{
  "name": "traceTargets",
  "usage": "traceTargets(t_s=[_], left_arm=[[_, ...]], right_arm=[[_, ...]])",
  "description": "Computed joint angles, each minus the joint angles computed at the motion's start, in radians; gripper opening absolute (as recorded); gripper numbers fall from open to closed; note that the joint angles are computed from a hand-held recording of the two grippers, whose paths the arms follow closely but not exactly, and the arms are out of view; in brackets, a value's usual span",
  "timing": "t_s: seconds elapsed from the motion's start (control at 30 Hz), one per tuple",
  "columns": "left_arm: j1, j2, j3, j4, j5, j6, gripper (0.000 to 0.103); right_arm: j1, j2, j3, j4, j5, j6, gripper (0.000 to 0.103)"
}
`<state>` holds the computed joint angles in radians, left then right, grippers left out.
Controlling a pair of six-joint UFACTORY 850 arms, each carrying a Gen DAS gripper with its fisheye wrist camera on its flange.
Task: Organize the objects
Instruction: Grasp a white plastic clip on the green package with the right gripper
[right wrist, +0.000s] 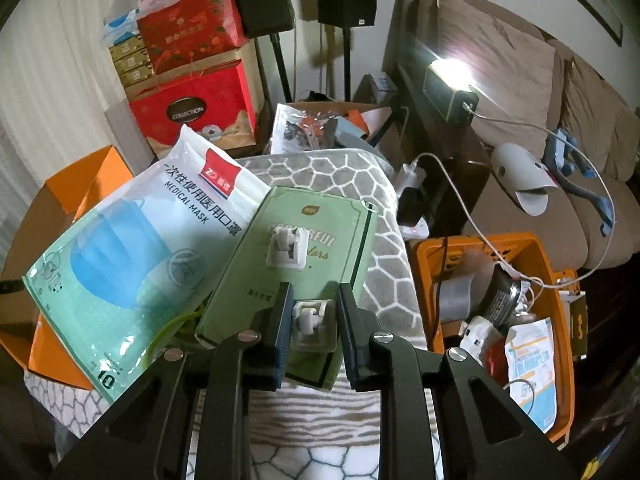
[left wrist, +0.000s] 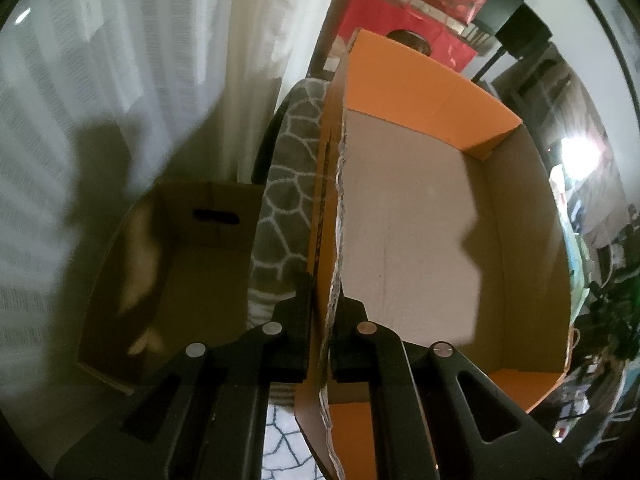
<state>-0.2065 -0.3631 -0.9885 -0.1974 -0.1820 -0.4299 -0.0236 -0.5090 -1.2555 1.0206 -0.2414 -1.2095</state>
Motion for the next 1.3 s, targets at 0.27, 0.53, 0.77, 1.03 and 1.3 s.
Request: traceTargets(t_s=[0.27, 0.53, 0.77, 1.03, 1.3], left_arm=[[-0.012, 0.021, -0.005, 0.198, -0.030, -0.175, 0.004], [-0.017, 0.023, -0.006, 0.239, -0.032, -0.226, 0.003], [-0.002, 0.028, 0.004, 0.098, -0.015, -0.091, 0.004], [-0.001, 0.031, 0.010, 0.084, -0.006, -0.076, 0.004], [-0.004, 0.032, 0.010, 0.078, -0.005, -0.075, 0.004]], right_arm=[[0.003, 0.005, 0.007, 0.001, 0.005, -0.004, 0.021], [-0.017, 0.006, -0.006, 0.044, -0.059, -0.005, 0.027], [-0.020, 0.000, -0.025, -0.003, -0.066, 0.051, 0.036], [-0.008, -0.010, -0.024, -0.102, -0.037, 0.129, 0.021], [0.004, 0.028, -0.009, -0.048, -0.066, 0.053, 0.021]])
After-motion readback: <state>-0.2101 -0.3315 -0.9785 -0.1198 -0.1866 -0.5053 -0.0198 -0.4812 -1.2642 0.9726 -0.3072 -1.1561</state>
